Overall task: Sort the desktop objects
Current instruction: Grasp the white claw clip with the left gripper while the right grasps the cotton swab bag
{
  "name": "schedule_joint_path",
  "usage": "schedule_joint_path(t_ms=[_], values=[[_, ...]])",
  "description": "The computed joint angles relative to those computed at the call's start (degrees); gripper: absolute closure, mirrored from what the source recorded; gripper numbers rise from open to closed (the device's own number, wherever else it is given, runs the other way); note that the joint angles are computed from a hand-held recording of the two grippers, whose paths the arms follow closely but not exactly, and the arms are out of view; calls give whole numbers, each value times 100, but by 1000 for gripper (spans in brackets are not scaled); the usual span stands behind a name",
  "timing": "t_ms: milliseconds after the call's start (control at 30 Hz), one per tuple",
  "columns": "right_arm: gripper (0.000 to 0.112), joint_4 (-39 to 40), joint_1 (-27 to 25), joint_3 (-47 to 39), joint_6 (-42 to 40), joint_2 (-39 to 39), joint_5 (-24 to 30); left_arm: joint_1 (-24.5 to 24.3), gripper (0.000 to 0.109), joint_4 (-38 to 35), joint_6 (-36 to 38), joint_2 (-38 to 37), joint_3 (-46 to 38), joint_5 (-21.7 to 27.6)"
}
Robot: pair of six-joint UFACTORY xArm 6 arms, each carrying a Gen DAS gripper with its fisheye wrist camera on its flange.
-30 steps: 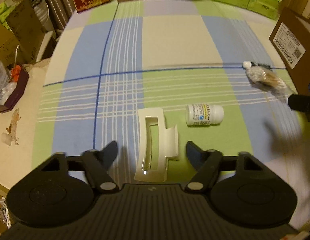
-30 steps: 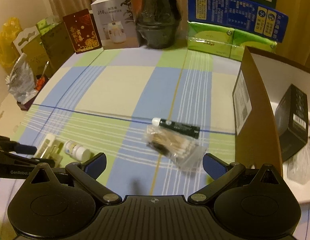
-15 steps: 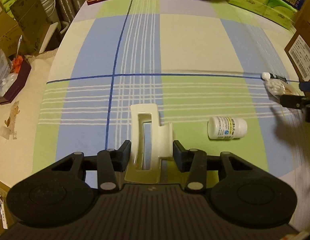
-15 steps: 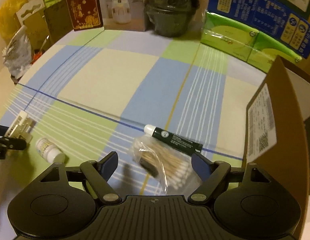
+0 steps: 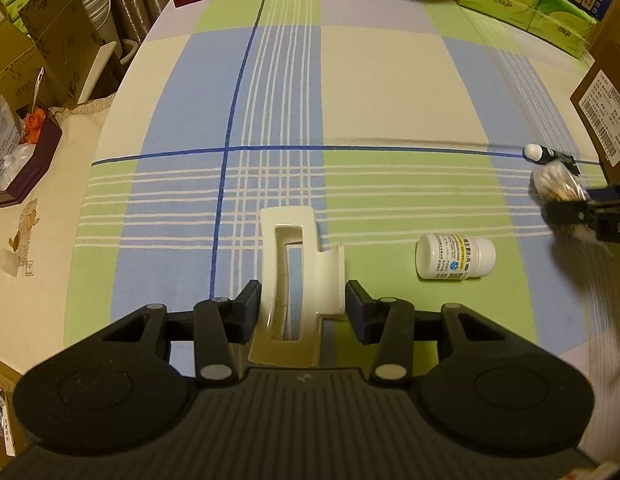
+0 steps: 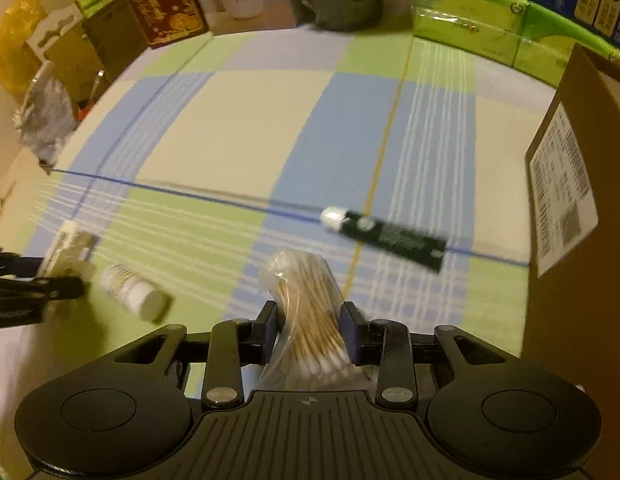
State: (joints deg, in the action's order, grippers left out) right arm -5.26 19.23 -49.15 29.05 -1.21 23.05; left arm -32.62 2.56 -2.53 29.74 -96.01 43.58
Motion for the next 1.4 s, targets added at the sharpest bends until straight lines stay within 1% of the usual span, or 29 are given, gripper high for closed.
schedule_joint_path(t_ms=[133,167,233,267,300,367,433,467,500,533,600,667,867,1000,1167,1400], values=[[80,421,192,260,-53,-230,-171,3,67,-25,35,-20,22,10],[78,387,232,325,5,-282,-249,4,67,-35,48,-24,27,17],[67,-124,264,367,325,-314,-315,4,67,-58,61,-38,38,34],[58,-399,279,366,500,-316,-300,2,67,-64,61,-49,58,24],[56,-594,291,353,616,-298,-298,2,67,-67,61,-56,73,11],[56,-867,297,373,710,-253,-387,-1,67,-72,63,-47,60,30],[56,-1107,297,325,765,-160,-320,-5,66,-58,66,-24,36,48],[57,-1178,298,363,769,-144,-388,-7,65,-44,61,-13,30,45],[66,-1290,298,399,830,-139,-462,-13,65,-29,53,-16,45,7],[73,-1239,313,420,743,-132,-472,-17,65,-28,54,-15,49,-8],[81,-1483,349,422,881,-104,-484,-13,65,-44,75,-15,62,-35],[84,-1500,365,464,911,-139,-498,-10,67,-76,128,-34,102,-76],[87,-1133,371,613,844,-318,-480,-34,69,-79,177,-121,243,-160],[87,-960,408,733,828,-466,-443,-65,72,-88,251,-258,422,-248],[87,-832,457,952,843,-712,-416,-113,72,-122,343,-458,679,-271],[87,-878,483,1428,1087,-1281,-338,-129,72,-584,636,-980,1342,-256]])
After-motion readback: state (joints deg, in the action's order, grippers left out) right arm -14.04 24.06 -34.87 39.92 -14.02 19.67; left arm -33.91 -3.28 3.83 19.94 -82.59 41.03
